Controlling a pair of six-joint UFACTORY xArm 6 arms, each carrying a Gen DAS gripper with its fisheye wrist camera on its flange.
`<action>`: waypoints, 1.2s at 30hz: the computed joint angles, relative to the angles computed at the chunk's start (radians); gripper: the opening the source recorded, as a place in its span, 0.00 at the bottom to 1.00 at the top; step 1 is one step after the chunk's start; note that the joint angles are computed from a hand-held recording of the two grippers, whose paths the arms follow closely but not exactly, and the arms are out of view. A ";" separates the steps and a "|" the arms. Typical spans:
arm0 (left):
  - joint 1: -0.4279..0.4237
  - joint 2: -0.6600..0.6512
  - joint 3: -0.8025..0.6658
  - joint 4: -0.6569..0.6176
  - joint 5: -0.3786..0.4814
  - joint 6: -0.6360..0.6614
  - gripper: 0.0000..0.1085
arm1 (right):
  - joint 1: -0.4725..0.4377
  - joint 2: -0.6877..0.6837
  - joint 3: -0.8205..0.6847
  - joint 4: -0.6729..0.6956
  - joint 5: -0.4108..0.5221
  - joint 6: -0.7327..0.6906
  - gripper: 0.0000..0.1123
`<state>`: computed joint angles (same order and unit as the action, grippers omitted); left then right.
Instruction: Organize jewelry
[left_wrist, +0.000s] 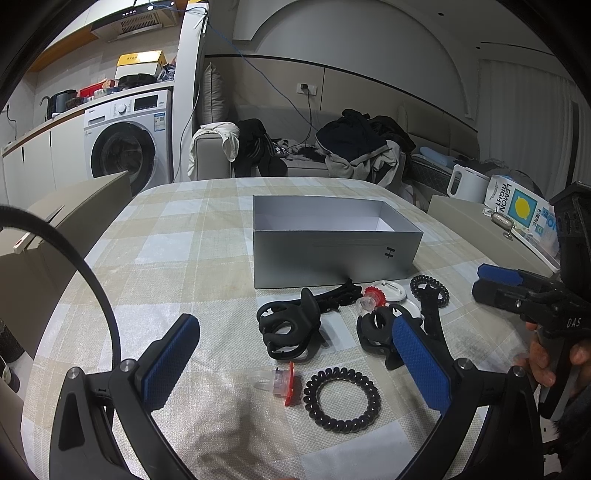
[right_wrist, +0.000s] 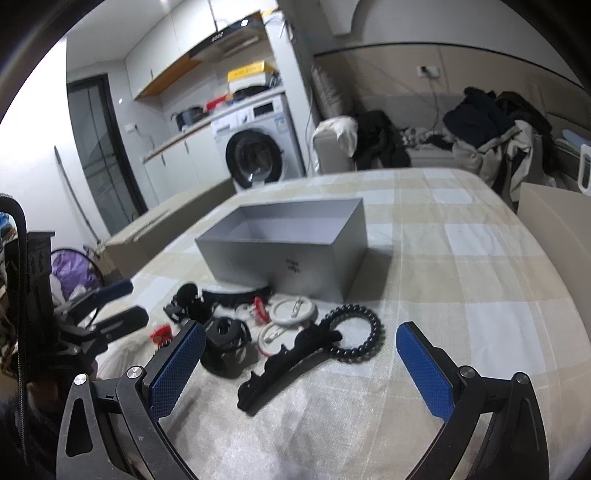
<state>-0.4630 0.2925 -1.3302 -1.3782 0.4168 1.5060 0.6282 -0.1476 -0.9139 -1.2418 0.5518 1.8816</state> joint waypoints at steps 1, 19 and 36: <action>0.001 0.003 -0.003 0.016 -0.001 -0.013 0.94 | -0.001 0.003 -0.006 0.043 0.002 -0.040 0.92; 0.011 0.049 -0.063 0.242 0.049 -0.259 0.77 | -0.093 0.072 0.008 0.517 -0.243 -0.326 0.33; 0.009 0.126 -0.156 0.544 0.099 -0.576 0.63 | -0.094 0.019 0.048 0.272 -0.271 -0.084 0.09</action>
<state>-0.4536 0.4187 -1.4863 -0.8345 0.5155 0.9296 0.5342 -0.1283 -0.8661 -0.9702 0.2808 1.7980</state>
